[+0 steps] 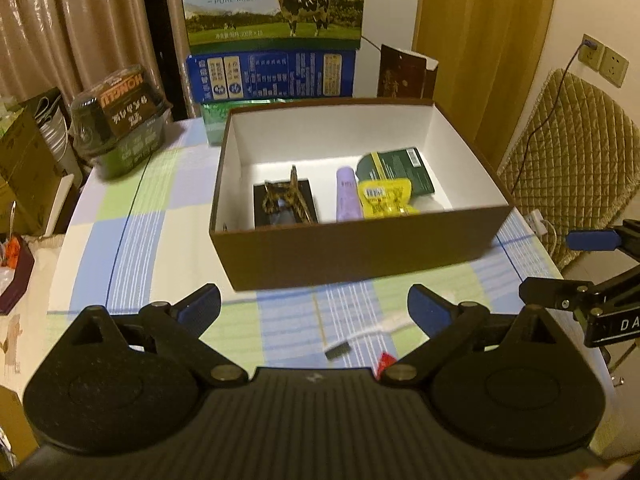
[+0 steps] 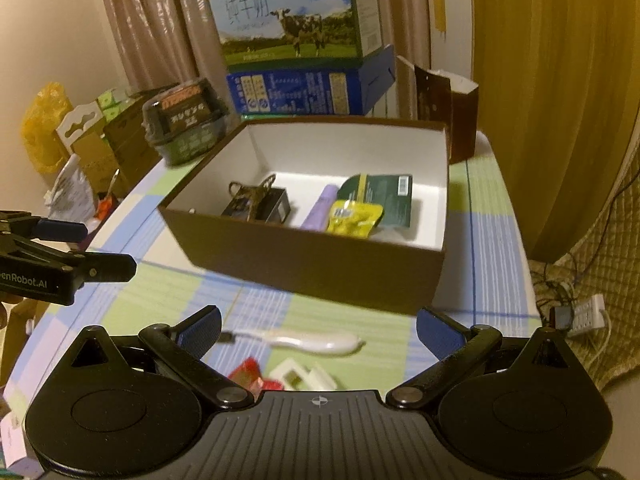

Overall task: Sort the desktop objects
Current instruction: 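Withdraw both tools from the brown box back toward the remaining table items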

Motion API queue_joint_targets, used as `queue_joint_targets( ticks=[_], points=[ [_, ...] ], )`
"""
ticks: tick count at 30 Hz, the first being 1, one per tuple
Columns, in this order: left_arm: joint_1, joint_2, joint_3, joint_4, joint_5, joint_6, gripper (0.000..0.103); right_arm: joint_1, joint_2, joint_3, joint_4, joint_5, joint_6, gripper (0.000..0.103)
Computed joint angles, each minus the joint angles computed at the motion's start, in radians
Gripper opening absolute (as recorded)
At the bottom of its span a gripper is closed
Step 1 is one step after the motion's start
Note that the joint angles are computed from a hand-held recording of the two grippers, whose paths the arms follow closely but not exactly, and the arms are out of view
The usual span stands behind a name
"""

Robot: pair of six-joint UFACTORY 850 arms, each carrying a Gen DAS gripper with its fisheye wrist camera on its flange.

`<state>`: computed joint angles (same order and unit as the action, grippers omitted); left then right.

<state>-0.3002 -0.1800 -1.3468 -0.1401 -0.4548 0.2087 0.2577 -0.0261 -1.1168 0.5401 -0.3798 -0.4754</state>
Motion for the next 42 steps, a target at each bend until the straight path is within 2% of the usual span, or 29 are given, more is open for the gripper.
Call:
queue_joint_targets(
  ticks=[12, 28, 33, 37, 42],
  points=[
    [-0.026, 0.079, 0.093, 0.055, -0.022, -0.075, 0.098, -0.004, 0.062, 0.072, 0.009, -0.044, -0.023, 0.101],
    [-0.071, 0.121, 0.174, 0.158, -0.062, -0.214, 0.098, -0.028, 0.102, 0.148, 0.006, -0.11, -0.041, 0.101],
    [-0.087, 0.124, 0.208, 0.183, -0.077, -0.252, 0.098, -0.031, 0.109, 0.168, -0.068, -0.11, 0.008, 0.101],
    [-0.095, 0.12, 0.233, 0.138, -0.092, -0.225, 0.098, -0.033, 0.105, 0.186, -0.144, -0.109, 0.06, 0.101],
    [-0.111, 0.116, 0.262, 0.129, -0.102, -0.232, 0.098, -0.05, 0.099, 0.2, -0.16, -0.125, 0.066, 0.101]
  ],
)
